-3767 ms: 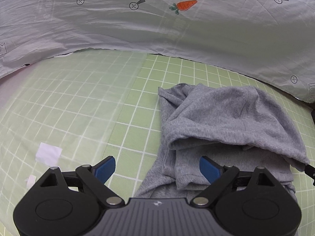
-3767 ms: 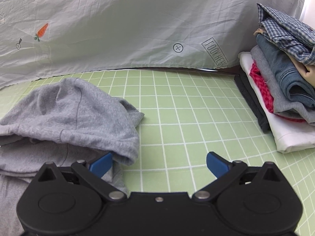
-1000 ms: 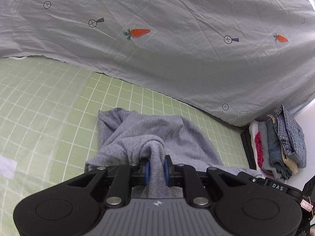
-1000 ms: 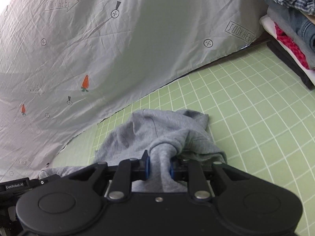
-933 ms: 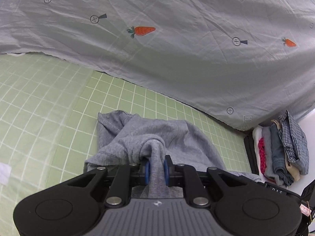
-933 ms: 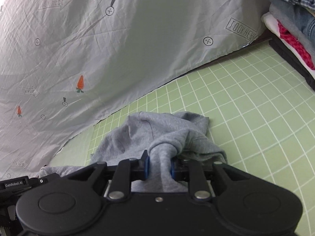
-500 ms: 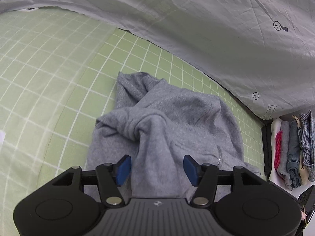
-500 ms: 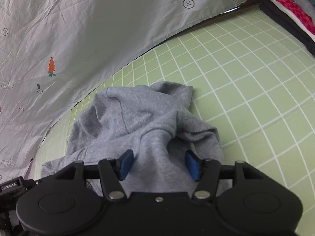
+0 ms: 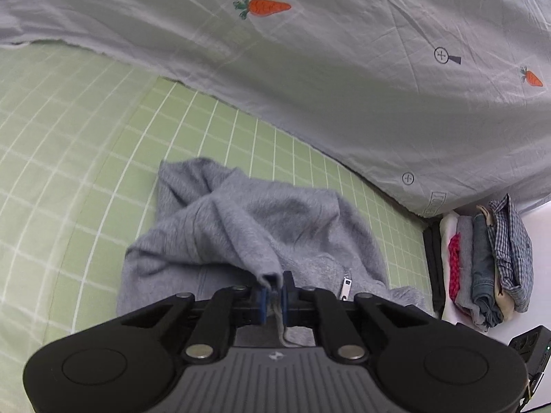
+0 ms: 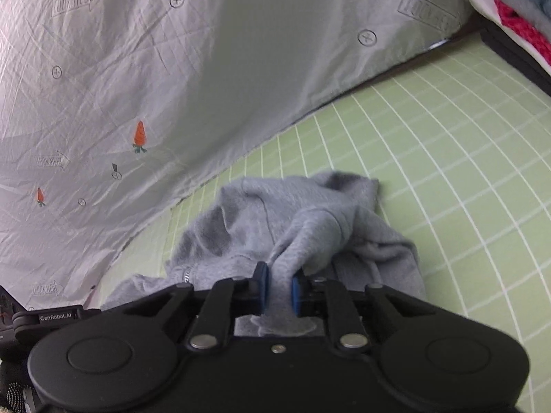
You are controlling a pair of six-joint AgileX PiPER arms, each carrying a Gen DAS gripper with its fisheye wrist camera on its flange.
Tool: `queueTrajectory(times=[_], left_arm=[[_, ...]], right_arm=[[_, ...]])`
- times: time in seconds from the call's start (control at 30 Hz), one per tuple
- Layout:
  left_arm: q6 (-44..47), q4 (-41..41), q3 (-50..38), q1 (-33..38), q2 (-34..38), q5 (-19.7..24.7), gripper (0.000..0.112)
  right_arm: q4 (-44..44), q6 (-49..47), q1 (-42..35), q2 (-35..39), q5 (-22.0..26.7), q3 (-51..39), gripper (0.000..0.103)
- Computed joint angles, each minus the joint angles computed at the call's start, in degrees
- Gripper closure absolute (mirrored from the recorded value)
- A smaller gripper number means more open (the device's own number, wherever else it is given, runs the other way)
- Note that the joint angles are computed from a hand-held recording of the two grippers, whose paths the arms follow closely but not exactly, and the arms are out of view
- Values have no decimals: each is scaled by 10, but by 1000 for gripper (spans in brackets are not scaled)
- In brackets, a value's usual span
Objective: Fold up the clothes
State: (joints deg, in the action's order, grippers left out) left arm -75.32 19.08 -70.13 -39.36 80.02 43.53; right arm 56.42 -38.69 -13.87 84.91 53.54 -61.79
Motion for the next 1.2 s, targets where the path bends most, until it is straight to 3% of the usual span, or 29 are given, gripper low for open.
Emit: queueTrajectory(times=[0.1, 0.17, 0.2, 0.23, 0.27, 0.33, 0.43, 0.67, 0.8, 0.9, 1.07, 1.2], left_arm=[[49, 23, -75, 63, 52, 12, 96], [41, 55, -130, 83, 81, 51, 85], [40, 73, -146, 86, 88, 65, 80], [41, 90, -157, 88, 91, 77, 68], [41, 101, -162, 88, 91, 87, 50], [54, 91, -148, 85, 83, 96, 39], [90, 42, -107, 78, 70, 98, 38], [100, -24, -26, 55, 73, 105, 31], [163, -104, 24, 96, 67, 28, 27], [236, -190, 46, 129, 74, -31, 23], [327, -257, 48, 137, 89, -65, 12], [337, -263, 59, 126, 87, -91, 13]], right_arm=[[-6, 48, 44, 63, -58, -87, 87], [-47, 113, 71, 94, -108, -139, 82], [-69, 124, 80, 92, -133, -144, 70], [-89, 129, 88, 88, -158, -143, 53], [-112, 138, 96, 85, -183, -144, 48], [-149, 145, 105, 79, -211, -139, 34], [-162, 116, 103, 75, -188, -113, 23], [-206, 103, 107, 95, -157, -54, 7], [-157, 38, 87, 128, -137, -51, 1], [-87, -11, 57, 165, -89, -69, 0], [-31, -63, 48, 197, -42, -96, 0], [-1, -69, 61, 205, -30, -97, 0]])
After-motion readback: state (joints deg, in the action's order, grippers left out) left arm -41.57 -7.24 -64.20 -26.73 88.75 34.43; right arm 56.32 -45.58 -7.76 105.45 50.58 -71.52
